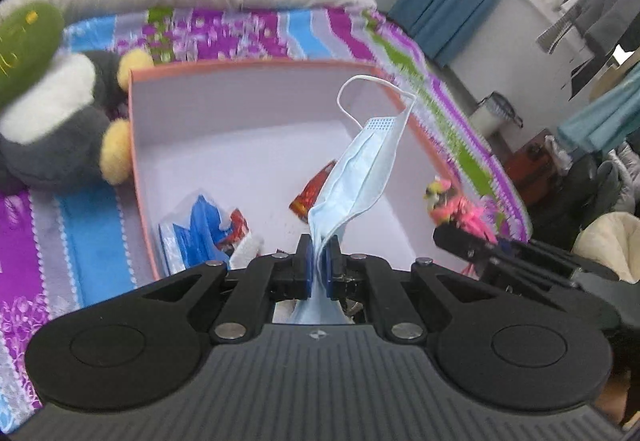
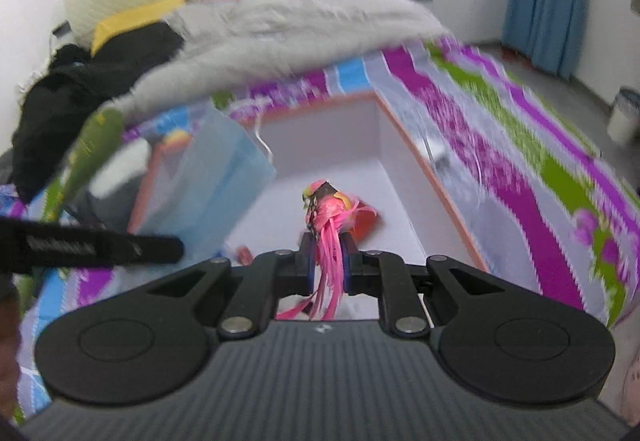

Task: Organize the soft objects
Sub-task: 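Open the left gripper over the box while the right releases the pink toy inside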

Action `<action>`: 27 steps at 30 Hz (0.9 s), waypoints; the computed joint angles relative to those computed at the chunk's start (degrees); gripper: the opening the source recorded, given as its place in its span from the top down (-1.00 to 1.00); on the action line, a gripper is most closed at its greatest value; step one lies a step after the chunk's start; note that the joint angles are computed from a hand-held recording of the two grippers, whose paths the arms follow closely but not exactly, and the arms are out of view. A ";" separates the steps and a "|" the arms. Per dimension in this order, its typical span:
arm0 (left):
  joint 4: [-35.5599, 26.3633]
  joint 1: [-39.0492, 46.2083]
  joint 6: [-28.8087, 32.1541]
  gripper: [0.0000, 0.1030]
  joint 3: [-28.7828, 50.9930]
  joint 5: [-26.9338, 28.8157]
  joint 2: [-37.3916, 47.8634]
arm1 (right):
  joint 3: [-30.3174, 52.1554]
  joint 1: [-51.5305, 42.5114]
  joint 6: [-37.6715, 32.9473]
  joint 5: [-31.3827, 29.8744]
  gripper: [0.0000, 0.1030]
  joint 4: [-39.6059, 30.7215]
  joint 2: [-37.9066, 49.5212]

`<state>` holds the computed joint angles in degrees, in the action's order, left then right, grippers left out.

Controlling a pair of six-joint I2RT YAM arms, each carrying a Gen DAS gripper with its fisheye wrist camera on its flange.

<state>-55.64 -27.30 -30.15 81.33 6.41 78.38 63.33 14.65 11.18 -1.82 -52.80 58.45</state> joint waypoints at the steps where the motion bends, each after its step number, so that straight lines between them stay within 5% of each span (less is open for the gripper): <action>1: 0.04 -0.33 -0.17 0.87 -0.36 -0.22 0.43 | -1.55 -1.00 -0.40 -0.70 0.70 0.66 0.14; 15: 2.21 0.08 2.51 0.84 -3.62 -0.98 6.31 | -8.96 -2.90 -1.06 -3.67 0.63 4.75 2.83; 19: 1.29 -0.05 2.97 0.12 -3.20 -1.50 5.56 | -8.36 -3.44 -1.60 -4.68 0.41 3.71 2.19; 27: -3.13 -1.53 4.51 0.12 0.17 -4.20 0.87 | -3.29 -2.46 -1.18 -3.35 0.29 -0.71 -1.70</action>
<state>-58.77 -28.82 -25.64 81.49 2.22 79.25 60.04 12.19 10.00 -5.18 -53.51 56.75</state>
